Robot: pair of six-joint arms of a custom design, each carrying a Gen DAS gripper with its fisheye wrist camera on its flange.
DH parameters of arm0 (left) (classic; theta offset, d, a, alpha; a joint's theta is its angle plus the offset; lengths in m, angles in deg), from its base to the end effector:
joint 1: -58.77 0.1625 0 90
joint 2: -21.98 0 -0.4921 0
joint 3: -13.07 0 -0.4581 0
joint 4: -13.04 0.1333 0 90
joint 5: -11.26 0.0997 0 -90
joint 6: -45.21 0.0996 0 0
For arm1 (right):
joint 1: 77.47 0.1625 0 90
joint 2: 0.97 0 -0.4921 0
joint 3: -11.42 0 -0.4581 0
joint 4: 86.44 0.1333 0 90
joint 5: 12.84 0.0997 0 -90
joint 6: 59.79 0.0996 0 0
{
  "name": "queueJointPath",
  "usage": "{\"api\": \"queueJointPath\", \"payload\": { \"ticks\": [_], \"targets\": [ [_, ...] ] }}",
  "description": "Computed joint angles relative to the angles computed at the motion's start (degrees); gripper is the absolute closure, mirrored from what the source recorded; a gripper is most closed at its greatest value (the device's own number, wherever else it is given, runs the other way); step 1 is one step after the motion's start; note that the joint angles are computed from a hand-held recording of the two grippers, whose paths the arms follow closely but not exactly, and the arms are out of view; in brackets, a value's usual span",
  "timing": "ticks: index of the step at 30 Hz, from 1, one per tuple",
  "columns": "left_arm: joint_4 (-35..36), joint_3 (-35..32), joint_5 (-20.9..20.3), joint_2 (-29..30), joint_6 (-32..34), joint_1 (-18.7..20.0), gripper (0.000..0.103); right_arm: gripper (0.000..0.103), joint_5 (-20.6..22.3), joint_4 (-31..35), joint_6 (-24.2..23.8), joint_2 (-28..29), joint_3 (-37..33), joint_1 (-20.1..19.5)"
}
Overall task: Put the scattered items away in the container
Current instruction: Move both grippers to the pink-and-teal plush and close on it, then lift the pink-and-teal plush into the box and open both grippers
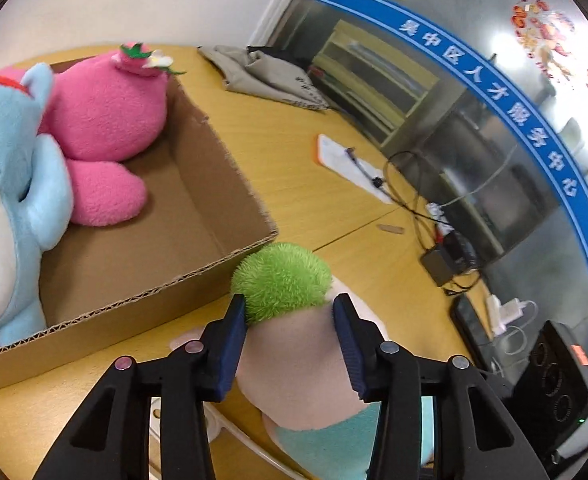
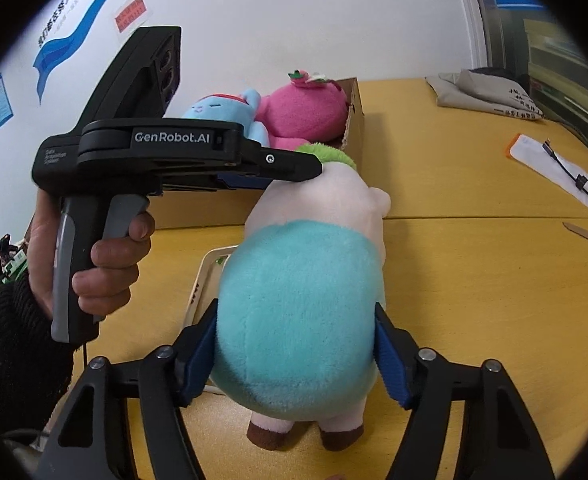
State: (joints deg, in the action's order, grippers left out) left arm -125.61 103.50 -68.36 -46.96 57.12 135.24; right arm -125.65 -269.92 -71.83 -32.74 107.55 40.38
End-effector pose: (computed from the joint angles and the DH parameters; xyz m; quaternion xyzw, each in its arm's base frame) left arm -0.0253 -0.7515 0.4123 0.1924 0.9490 -0.2351 0.0846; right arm 0.4333 -0.6175 -0.0231 0.2769 -0.9088 0.2704 0.1557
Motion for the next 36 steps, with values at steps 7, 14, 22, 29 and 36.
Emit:
{"api": "queueJointPath", "payload": {
  "ticks": [7, 14, 22, 29, 36],
  "targets": [
    [-2.8, 0.71, -0.06, -2.77, 2.61, -1.64, 0.063, 0.037, 3.93, -6.03, -4.25, -0.13, 1.19, 0.16],
    [-7.61, -6.8, 5.42, -1.91, 10.63, -4.9, 0.063, 0.037, 10.05, -8.07, -11.88, 2.34, -7.35, 1.16],
    [2.04, -27.58, 10.64, 11.51, 16.32, -1.36, 0.063, 0.037, 9.08, -2.81, -17.4, 15.07, -29.82, -0.69],
    [6.63, -28.74, 9.83, 15.44, 14.24, 1.9, 0.063, 0.037, 4.38, 4.11, -11.52, 15.62, -29.01, -2.38],
    [7.98, -27.99, 8.55, 16.15, 12.84, 2.44, 0.058, 0.035, 0.11, 11.36, -6.06, 13.9, -29.12, -1.33]
  ]
}}
